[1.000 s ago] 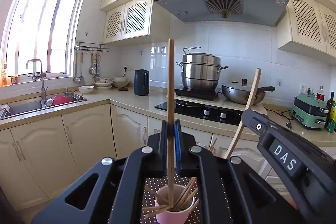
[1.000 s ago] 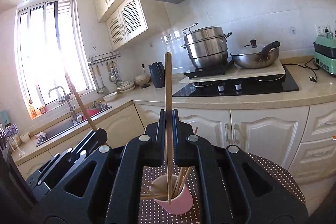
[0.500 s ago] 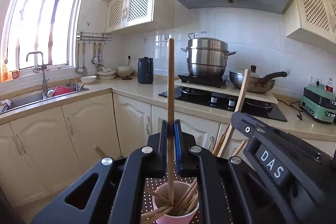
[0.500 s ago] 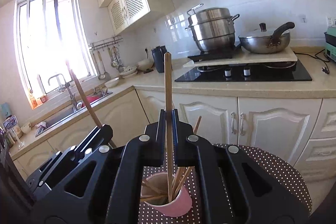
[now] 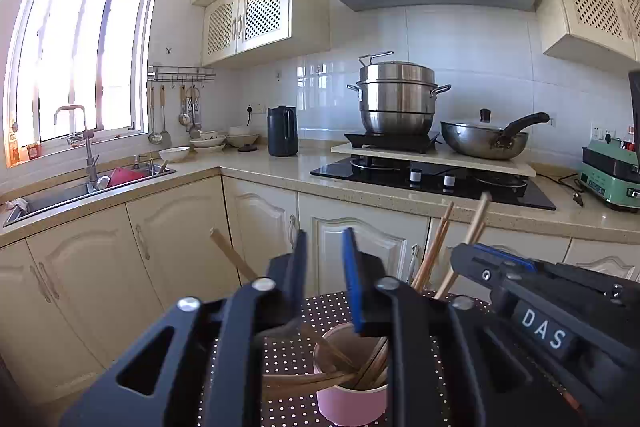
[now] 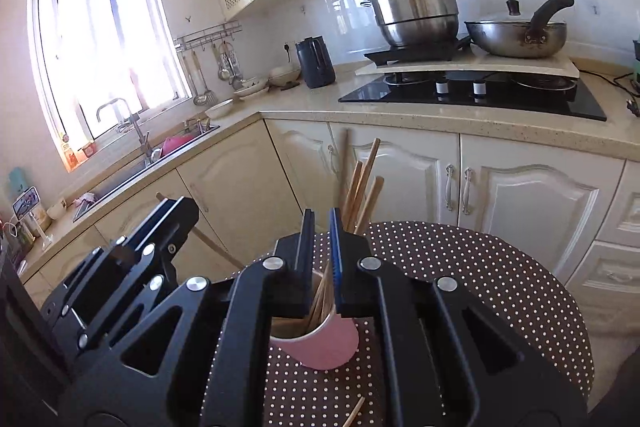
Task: Organize utensils
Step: 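Open both grippers to release the chopsticks into the cup, then withdraw both open grippers from the cup toward the last loose chopstick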
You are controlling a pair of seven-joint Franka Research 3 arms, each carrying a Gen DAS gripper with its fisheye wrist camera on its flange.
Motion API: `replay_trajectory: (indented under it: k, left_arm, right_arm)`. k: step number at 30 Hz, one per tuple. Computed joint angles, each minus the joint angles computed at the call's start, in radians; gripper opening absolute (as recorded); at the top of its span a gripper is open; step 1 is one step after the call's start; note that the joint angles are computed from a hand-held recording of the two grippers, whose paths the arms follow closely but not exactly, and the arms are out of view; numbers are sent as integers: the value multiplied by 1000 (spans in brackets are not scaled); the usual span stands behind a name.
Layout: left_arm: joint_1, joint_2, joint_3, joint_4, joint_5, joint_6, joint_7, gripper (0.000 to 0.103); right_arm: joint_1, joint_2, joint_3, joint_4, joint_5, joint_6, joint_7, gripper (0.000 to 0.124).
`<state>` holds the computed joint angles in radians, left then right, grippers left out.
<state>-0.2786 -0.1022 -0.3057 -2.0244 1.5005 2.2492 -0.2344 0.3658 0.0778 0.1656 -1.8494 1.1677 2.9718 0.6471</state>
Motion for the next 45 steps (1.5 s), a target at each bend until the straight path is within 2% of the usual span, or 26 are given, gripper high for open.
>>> replay_trajectory:
  k: [2,4,8,12,16,24,28,30,35,39,42,45]
  left_arm:
    - [0,-11,-2,-9,9,0,-3,26]
    - [-1,-24,-6,-19,15,-13,-12,27]
    - [2,-44,-11,-31,15,2,-16,28]
    - [-1,-63,-31,-47,22,-31,-27,34]
    - [0,-102,-37,-83,18,-11,-55,38]
    - [5,-166,-67,-146,14,-23,-86,54]
    - [4,-190,-82,-176,5,-32,-91,59]
    - [4,-204,-84,-191,-2,-23,-96,60]
    - [5,-235,-91,-237,-32,-5,-94,62]
    - [7,-247,-90,-270,-62,25,-89,63]
    - [8,-248,-88,-293,-88,46,-85,63]
    - [9,-239,-82,-308,-120,70,-72,63]
  right_arm:
    - [1,-16,3,-17,27,20,-27,44]
    - [9,-28,4,-31,57,63,-60,51]
    - [16,-53,-5,-49,92,60,-94,52]
    - [32,-80,-15,-75,106,81,-111,57]
    - [48,-114,-28,-113,110,103,-103,67]
    - [93,-190,-62,-184,246,144,-224,82]
    - [110,-222,-65,-205,365,176,-342,88]
    - [110,-237,-60,-222,381,184,-358,89]
    - [116,-262,-52,-286,281,210,-245,91]
    - [116,-274,-46,-355,123,226,-60,92]
    - [54,-278,6,-416,-70,218,148,92]
    - [40,-277,10,-453,-151,196,256,92]
